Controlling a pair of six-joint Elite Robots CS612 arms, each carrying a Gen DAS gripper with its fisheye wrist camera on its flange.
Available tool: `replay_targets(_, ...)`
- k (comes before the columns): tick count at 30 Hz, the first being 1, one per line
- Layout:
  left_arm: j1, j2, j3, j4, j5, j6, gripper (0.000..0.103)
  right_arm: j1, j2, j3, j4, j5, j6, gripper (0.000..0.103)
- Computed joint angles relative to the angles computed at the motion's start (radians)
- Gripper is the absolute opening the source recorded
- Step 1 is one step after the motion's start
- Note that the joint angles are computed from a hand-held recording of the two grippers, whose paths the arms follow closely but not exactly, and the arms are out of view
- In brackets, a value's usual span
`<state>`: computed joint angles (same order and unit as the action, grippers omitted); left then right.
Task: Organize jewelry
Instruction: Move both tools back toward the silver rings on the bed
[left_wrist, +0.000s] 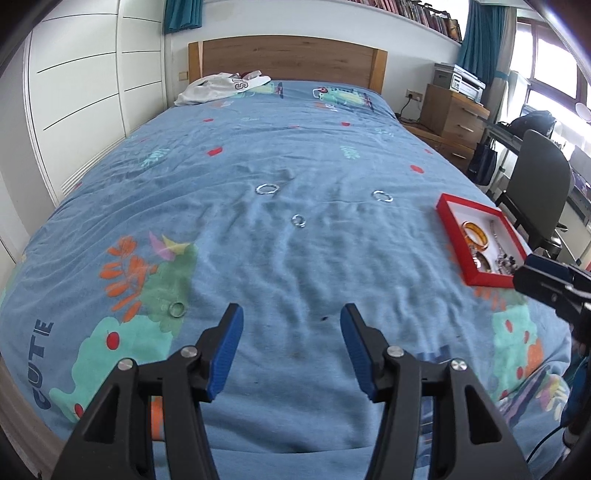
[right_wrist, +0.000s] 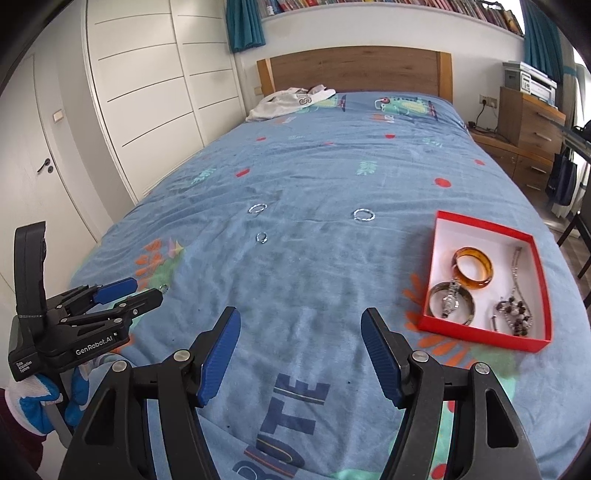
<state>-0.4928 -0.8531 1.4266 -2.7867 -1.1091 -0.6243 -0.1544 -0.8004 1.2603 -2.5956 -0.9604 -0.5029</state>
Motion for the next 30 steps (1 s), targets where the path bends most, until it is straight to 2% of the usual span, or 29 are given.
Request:
replay_targets(6, 0.041, 0.002, 0.041, -0.017, -0.014, -0.039, 0.053, 0.034, 0.059, -0.071, 0.055, -0.004, -0.009, 0.067)
replay_targets(9, 0.071, 0.001, 0.063, -0.045, -0.064, -0.091, 0.053, 0.052, 0.086, -0.105, 0.081, -0.001, -0.026, 0.067)
replay_targets(13, 0.099, 0.004, 0.078, -0.061, -0.096, -0.146, 0.053, 0.077, 0.124, -0.150, 0.109, 0.007, -0.038, 0.067)
replay_targets(17, 0.118, 0.013, 0.075, -0.047, -0.108, -0.164, 0.053, 0.100, 0.163, -0.200, 0.136, 0.008, -0.045, 0.067)
replay_targets(22, 0.140, 0.039, 0.049, -0.028, -0.166, -0.173, 0.052, 0.119, 0.211, -0.270, 0.171, 0.012, -0.045, 0.067)
replay_targets(25, 0.149, 0.055, 0.029, -0.009, -0.177, -0.174, 0.051, 0.128, 0.241, -0.315, 0.187, 0.012, -0.040, 0.067)
replay_targets(30, 0.162, 0.078, -0.007, 0.043, -0.205, -0.181, 0.037, 0.140, 0.282, -0.384, 0.206, 0.005, -0.028, 0.067)
